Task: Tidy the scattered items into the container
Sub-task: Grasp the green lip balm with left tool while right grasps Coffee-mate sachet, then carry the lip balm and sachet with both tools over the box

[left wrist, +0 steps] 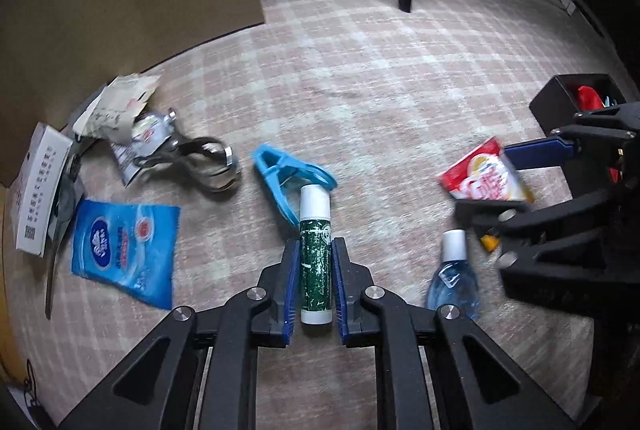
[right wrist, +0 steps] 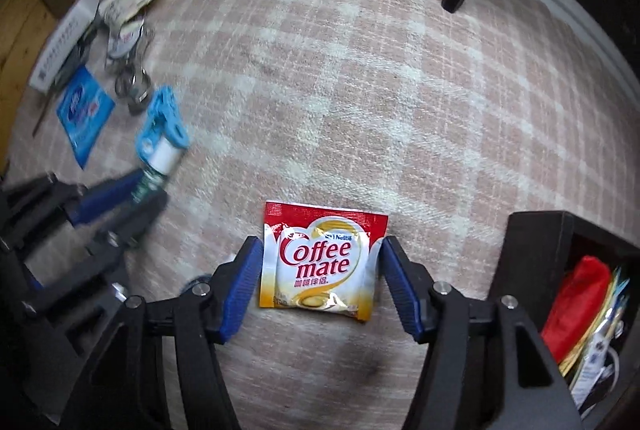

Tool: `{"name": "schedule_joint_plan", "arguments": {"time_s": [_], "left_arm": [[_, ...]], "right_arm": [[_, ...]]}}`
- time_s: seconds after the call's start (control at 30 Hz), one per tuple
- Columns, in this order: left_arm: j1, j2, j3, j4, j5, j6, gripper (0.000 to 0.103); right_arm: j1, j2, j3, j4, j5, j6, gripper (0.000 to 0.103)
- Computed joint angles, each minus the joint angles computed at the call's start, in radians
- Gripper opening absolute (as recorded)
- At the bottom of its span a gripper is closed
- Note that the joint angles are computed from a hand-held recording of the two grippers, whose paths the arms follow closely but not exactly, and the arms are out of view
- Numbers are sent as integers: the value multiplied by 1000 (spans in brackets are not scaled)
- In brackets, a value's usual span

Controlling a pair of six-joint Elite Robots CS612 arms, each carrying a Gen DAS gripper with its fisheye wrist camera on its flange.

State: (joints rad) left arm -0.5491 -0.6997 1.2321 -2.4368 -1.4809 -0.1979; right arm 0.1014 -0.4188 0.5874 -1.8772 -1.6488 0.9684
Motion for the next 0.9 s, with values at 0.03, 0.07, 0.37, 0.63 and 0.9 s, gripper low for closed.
{"name": "schedule_joint_plan", "arguments": {"time_s": [0.03,0.07,0.37,0.63,0.9], "left_arm": [[1,1,0,0,-3,-8,14],[0,2,-3,0,-6,-15,14],[18,-16,21,-18,-71,-67,14],[8,-44,42,-56,-65,-69,14],[-10,-46,3,-60,-77,-42,14]], "right_arm": [[1,7,-17,20,-8,-3,54],[1,7,-17,19,-10,0,50],[-17,-93,180,-146,31,48,37],[-27,-135,253,-258,38,111,35],[6,-321,533,-403,-65,154,35]]}}
